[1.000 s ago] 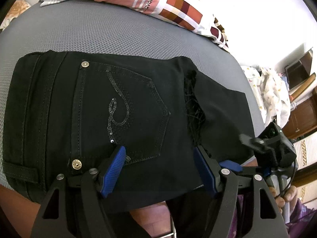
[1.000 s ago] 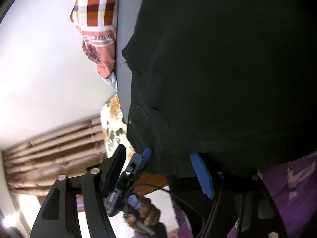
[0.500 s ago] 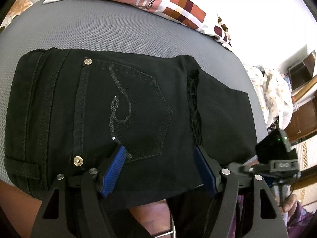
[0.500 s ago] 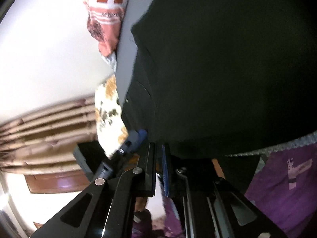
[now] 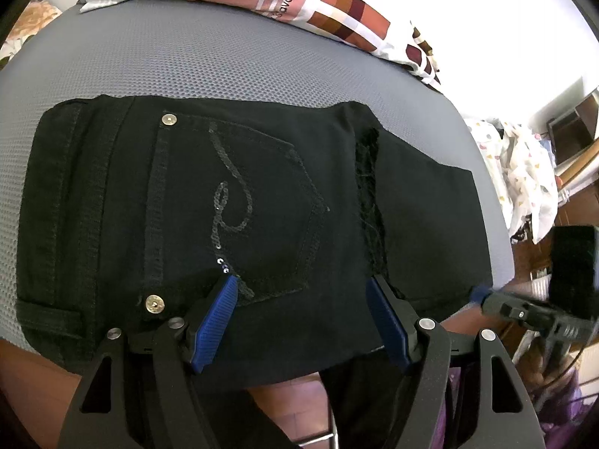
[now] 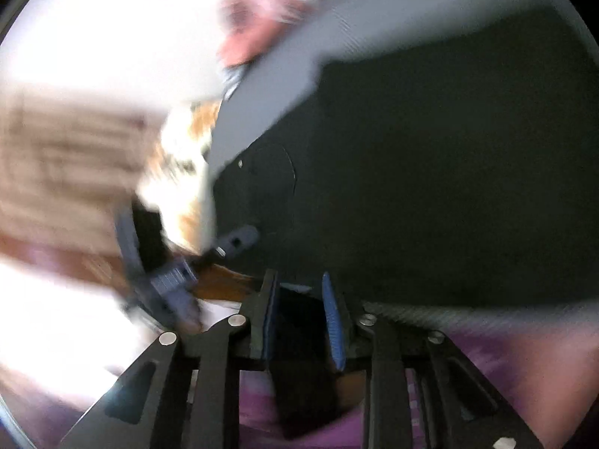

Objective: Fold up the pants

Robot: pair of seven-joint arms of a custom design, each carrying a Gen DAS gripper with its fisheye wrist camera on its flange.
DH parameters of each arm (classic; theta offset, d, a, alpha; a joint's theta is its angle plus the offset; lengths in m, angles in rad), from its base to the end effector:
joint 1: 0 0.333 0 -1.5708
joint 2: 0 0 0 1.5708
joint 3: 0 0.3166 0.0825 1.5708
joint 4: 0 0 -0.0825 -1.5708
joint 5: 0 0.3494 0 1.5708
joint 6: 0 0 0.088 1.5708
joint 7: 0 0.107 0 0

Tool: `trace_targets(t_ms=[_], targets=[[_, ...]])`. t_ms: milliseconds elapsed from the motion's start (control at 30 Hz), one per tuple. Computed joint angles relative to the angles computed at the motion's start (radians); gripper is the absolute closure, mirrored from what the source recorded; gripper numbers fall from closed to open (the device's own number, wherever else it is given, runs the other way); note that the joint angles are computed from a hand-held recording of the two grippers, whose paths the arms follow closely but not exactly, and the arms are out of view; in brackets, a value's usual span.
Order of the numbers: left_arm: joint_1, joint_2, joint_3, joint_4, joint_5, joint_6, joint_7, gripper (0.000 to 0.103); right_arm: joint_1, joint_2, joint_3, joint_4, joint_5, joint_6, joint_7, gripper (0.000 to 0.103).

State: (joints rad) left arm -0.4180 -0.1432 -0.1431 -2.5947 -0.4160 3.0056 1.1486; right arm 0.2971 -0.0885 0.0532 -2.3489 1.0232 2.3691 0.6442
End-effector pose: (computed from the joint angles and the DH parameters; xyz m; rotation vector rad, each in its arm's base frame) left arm 0.3954 -0.2145 0.3925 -2.3738 1.8375 -0.8706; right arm 0.4463 0.1739 0.4044 -2.1198 1.1871 0.3349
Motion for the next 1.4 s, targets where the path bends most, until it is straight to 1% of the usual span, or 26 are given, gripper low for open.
trace_targets(t_ms=[33,67,100,133,167,200,267,333,433,500,533,633,700,733,767,833,867,933,1000,1033,1100,1133,1167,1233,1333,1400], targets=[[0.014,-0.007,-0.008,-0.005,0.022,-0.001,-0.02,0.031,0.006,-0.025,0.039,-0.03,-0.059,0.12,-0.044,0.077],[0.021,-0.014,-0.01,-0.01,0.036,-0.003,-0.034,0.031,0.03,-0.029,0.044,-0.046,-0.104,0.185,-0.063,0.077],[0.026,-0.024,-0.012,-0.017,0.049,-0.006,-0.049,0.031,0.043,-0.03,0.047,-0.054,-0.123,0.212,-0.089,0.077],[0.028,-0.032,-0.01,-0.021,0.058,-0.01,-0.06,0.031,0.063,-0.029,0.057,-0.066,-0.129,0.262,-0.136,0.077],[0.03,-0.041,-0.009,-0.025,0.069,-0.013,-0.073,0.031,0.082,-0.027,0.067,-0.086,-0.137,0.324,-0.174,0.077],[0.032,-0.051,-0.009,-0.031,0.081,-0.014,-0.086,0.031,0.101,-0.019,0.084,-0.108,-0.178,0.393,-0.191,0.077],[0.037,-0.069,-0.011,-0.041,0.112,-0.02,-0.113,0.031,0.13,-0.013,0.09,-0.137,-0.215,0.461,-0.225,0.077],[0.037,-0.075,-0.008,-0.044,0.14,-0.027,-0.133,0.031,0.155,0.002,0.087,-0.163,-0.213,0.527,-0.272,0.076],[0.023,-0.071,0.006,-0.042,0.153,-0.034,-0.137,0.031,0.178,0.022,0.085,-0.169,-0.192,0.574,-0.312,0.075],[0.006,-0.064,0.022,-0.036,0.134,-0.045,-0.119,0.031,0.185,0.012,0.078,-0.172,-0.18,0.572,-0.33,0.07],[-0.001,-0.058,0.028,-0.031,0.121,-0.047,-0.107,0.031,0.193,0.014,0.076,-0.172,-0.156,0.583,-0.352,0.066],[0.002,-0.051,0.024,-0.029,0.109,-0.049,-0.098,0.031,0.192,0.032,0.077,-0.169,-0.177,0.6,-0.352,0.065],[0.005,-0.052,0.02,-0.028,0.104,-0.055,-0.094,0.031,0.192,0.046,0.084,-0.164,-0.187,0.62,-0.337,0.068],[0.008,-0.052,0.018,-0.027,0.104,-0.057,-0.095,0.031,0.192,0.047,0.081,-0.153,-0.163,0.606,-0.352,0.077],[0.011,-0.053,0.015,-0.028,0.104,-0.058,-0.097,0.031,0.187,0.046,0.075,-0.137,-0.135,0.569,-0.364,0.086],[0.013,-0.053,0.014,-0.028,0.1,-0.056,-0.098,0.031,0.173,0.05,0.072,-0.122,-0.156,0.528,-0.332,0.089],[0.011,-0.051,0.017,-0.026,0.094,-0.055,-0.094,0.031,0.167,0.055,0.074,-0.119,-0.169,0.525,-0.313,0.091],[0.01,-0.049,0.019,-0.027,0.084,-0.058,-0.089,0.031,0.157,0.067,0.077,-0.11,-0.203,0.526,-0.273,0.091],[0.012,-0.048,0.016,-0.028,0.081,-0.058,-0.089,0.031,0.155,0.062,0.081,-0.109,-0.189,0.517,-0.299,0.091],[0.014,-0.048,0.015,-0.028,0.08,-0.058,-0.089,0.031,0.156,0.061,0.085,-0.112,-0.193,0.523,-0.306,0.087],[0.016,-0.048,0.013,-0.028,0.081,-0.059,-0.088,0.031,0.158,0.063,0.087,-0.113,-0.188,0.52,-0.316,0.087],[0.018,-0.046,0.012,-0.027,0.084,-0.061,-0.088,0.031,0.155,0.065,0.086,-0.109,-0.193,0.502,-0.31,0.089],[0.02,-0.046,0.011,-0.027,0.085,-0.063,-0.088,0.031,0.153,0.061,0.084,-0.109,-0.187,0.482,-0.317,0.093],[0.021,-0.046,0.01,-0.026,0.084,-0.066,-0.089,0.031,0.151,0.047,0.08,-0.113,-0.16,0.461,-0.341,0.095],[0.016,-0.048,0.014,-0.031,0.067,-0.061,-0.084,0.031,0.134,0.016,0.056,-0.101,-0.104,0.368,-0.345,0.097],[0.022,-0.046,0.008,-0.027,0.077,-0.066,-0.094,0.031,0.129,-0.002,0.052,-0.109,-0.099,0.34,-0.341,0.097]])
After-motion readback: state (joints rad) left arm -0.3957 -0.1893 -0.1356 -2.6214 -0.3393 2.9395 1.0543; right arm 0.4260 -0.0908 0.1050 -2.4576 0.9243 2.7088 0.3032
